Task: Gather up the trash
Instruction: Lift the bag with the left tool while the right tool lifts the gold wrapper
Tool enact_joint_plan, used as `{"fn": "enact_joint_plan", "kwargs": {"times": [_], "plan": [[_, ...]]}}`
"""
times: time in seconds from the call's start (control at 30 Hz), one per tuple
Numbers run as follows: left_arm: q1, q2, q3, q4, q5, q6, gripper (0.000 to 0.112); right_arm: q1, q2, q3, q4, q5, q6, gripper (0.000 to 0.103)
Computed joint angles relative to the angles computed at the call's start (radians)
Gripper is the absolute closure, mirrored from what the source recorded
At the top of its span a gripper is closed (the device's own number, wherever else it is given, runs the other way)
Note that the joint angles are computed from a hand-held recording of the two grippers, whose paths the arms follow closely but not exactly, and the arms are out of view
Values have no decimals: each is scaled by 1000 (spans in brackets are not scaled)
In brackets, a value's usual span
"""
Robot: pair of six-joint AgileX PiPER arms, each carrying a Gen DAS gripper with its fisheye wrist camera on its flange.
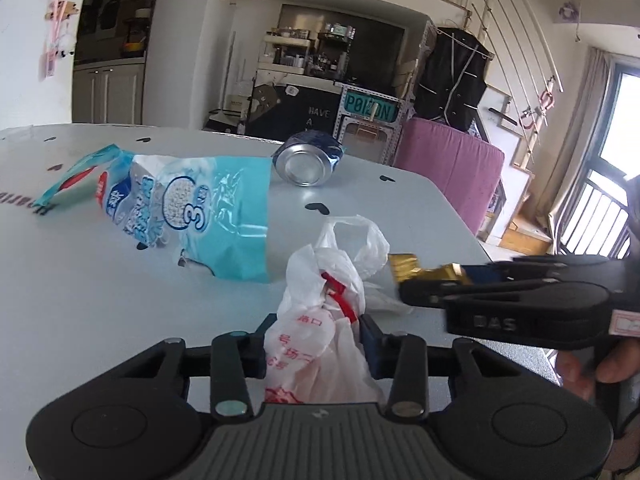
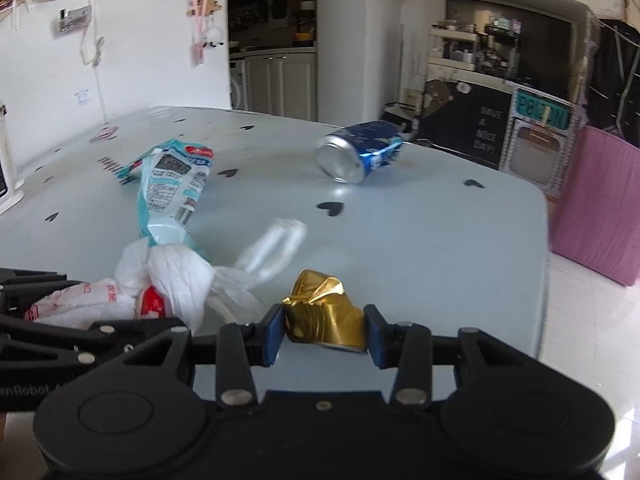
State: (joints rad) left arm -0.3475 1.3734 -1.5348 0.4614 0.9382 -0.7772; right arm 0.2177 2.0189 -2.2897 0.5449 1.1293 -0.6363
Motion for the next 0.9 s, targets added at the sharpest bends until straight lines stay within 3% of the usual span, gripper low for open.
{"fn": "enact_joint_plan", "kwargs": {"times": [0.23,0.57,0.9], "plan": [[-64,-31,16,126,40,-150,71,-60,-130,190,71,-73,-43,60],[-220,-35,-46,297,151,-234,71,-151,-306,382,203,-131,-132,60],[-397,28,-162,429,237,-263,71,-323,-421,488,320,-129,-221,60]]}}
